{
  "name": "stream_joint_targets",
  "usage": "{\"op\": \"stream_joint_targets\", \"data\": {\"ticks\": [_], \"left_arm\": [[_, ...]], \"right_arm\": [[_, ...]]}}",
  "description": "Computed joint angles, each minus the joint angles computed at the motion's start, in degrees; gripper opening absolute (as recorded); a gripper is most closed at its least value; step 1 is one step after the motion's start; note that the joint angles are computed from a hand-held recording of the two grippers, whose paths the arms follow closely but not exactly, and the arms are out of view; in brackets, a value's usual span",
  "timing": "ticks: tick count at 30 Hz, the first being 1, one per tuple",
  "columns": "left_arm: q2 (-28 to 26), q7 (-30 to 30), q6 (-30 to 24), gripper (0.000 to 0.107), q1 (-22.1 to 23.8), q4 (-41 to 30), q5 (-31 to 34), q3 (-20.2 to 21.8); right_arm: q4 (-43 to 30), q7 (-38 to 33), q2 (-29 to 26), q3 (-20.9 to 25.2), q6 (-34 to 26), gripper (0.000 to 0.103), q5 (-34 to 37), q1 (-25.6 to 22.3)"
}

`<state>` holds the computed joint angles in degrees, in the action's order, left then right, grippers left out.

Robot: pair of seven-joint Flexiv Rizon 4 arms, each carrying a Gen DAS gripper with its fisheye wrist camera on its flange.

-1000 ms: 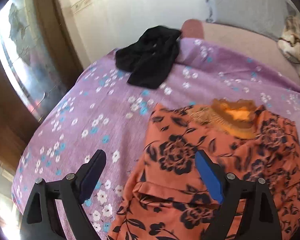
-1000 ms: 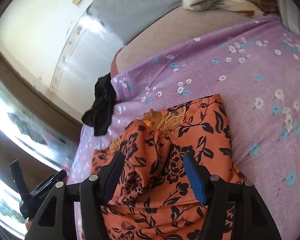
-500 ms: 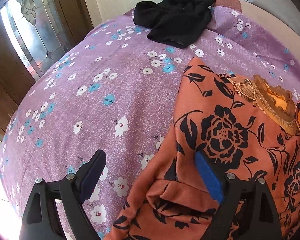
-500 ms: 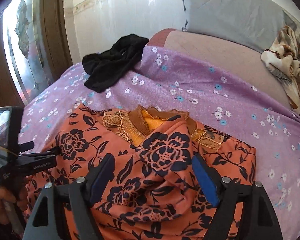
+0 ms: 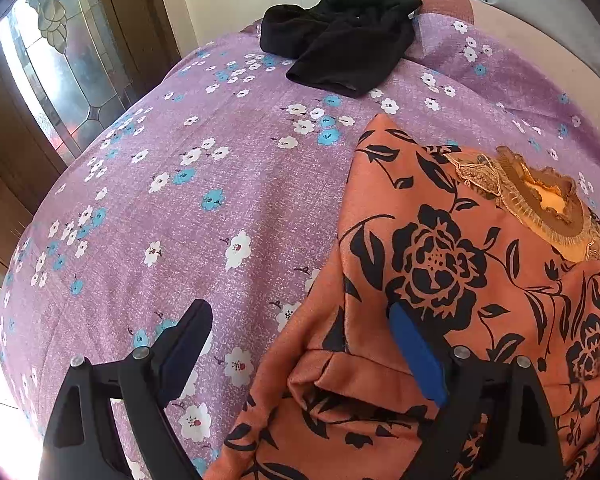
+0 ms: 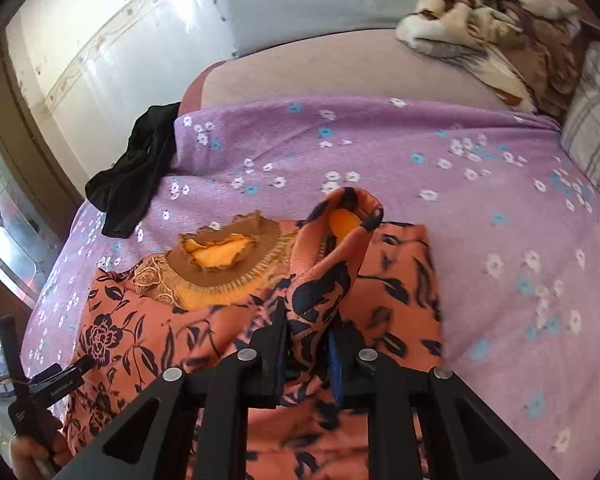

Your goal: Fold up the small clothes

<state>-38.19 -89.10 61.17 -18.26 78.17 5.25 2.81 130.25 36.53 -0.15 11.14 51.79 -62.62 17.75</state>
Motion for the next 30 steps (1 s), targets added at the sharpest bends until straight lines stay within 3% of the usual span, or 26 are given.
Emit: {"op": "stream_joint_targets", "data": {"ticks": [4, 9, 11, 13, 15, 18, 20, 22, 25, 30], "left_arm": [[0.4, -0.7, 1.1, 0.09, -0.6, 0.8, 1.3, 1.0], [1.2, -2.7, 3.5, 0.09, -2.1, 1.9, 5.3, 3.6], [1.7, -4.0, 5.0, 0.09, -2.9, 2.3, 7.3, 4.9], [1.9, -6.9, 6.7, 0.09, -4.5, 2.1, 10.1, 7.4], [2.0, -11.9, 9.9, 0.09, -6.8, 1.8, 13.9, 10.9], [3.5, -12.3, 18.7, 0.09, -5.2, 4.5, 14.7, 8.6], [4.2, -5.9, 21.1, 0.09, -2.2, 6.7, 12.3, 3.1], [3.7, 0.6, 18.1, 0.09, 0.0, 7.2, 9.0, -1.7], [0.3, 3.9, 7.1, 0.091, -3.3, 2.4, 7.3, 0.8], [1.2, 6.6, 5.5, 0.092, 0.1, 4.0, 0.1, -3.2]], "right_arm": [[7.8, 2.7, 3.4, 1.6, 7.0, 0.021, 6.1, -0.6], [10.3, 11.1, 4.9, 1.8, 9.8, 0.027, 2.5, -1.6], [9.9, 11.5, 6.7, 2.7, 5.5, 0.027, 1.4, -1.7], [8.4, 9.4, 7.7, 4.3, -2.8, 0.032, 2.0, -0.8], [8.4, 9.7, 7.9, 3.9, -4.5, 0.032, -1.5, -1.2], [9.0, 13.6, 6.2, 0.3, 4.2, 0.032, -11.4, -3.9], [8.0, 15.2, 2.7, -2.4, 12.8, 0.032, -16.2, -5.7], [7.0, 11.2, -1.6, -2.8, 17.3, 0.033, -11.0, -5.8], [6.2, 9.5, -2.5, -2.4, 14.7, 0.033, -9.2, -4.4], [5.4, 17.3, -0.1, -2.7, 13.7, 0.034, -21.7, -4.9]]}}
